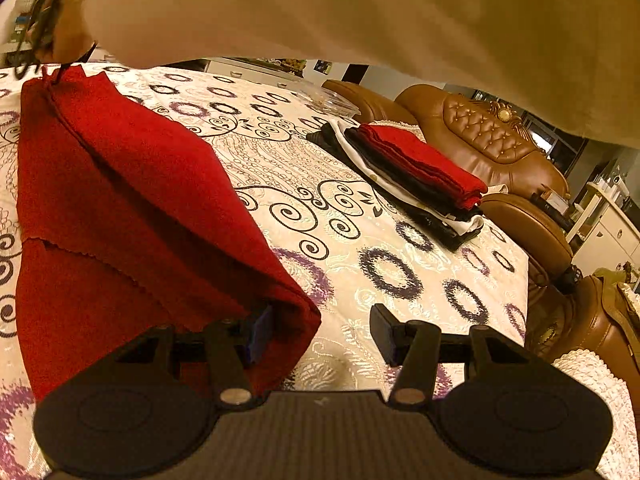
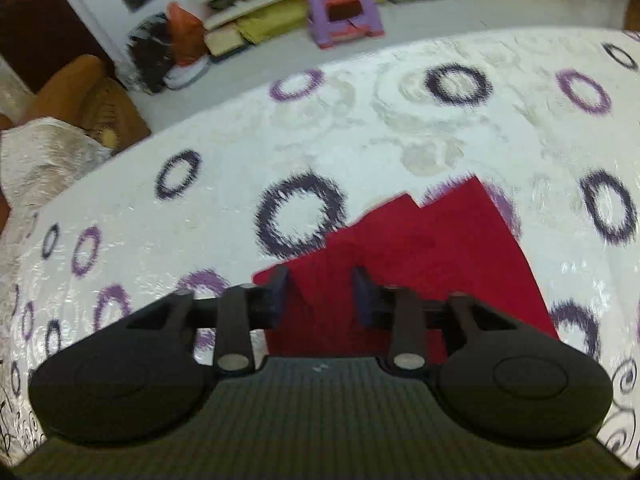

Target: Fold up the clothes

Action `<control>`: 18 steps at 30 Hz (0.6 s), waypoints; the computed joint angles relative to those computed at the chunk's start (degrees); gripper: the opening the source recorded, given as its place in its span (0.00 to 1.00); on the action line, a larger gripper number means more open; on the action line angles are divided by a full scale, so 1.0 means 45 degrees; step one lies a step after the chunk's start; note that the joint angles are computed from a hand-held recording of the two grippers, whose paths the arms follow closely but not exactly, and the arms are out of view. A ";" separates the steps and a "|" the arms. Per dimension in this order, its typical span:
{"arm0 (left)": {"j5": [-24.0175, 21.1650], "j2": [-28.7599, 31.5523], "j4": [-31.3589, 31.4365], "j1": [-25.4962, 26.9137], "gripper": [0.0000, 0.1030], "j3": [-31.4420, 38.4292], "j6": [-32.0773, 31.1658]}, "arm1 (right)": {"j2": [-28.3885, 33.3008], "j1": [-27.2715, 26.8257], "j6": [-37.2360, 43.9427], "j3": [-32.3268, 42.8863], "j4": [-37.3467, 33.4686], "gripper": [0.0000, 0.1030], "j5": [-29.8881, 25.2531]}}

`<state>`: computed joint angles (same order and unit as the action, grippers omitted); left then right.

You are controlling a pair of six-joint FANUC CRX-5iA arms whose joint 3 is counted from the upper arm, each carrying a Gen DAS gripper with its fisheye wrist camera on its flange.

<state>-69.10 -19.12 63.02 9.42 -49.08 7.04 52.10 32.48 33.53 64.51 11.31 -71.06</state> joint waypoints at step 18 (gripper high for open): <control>0.0020 -0.0103 0.0058 0.0015 0.56 -0.0105 -0.0007 | 0.1158 0.0753 0.3709 0.1306 0.1960 0.15 -0.1225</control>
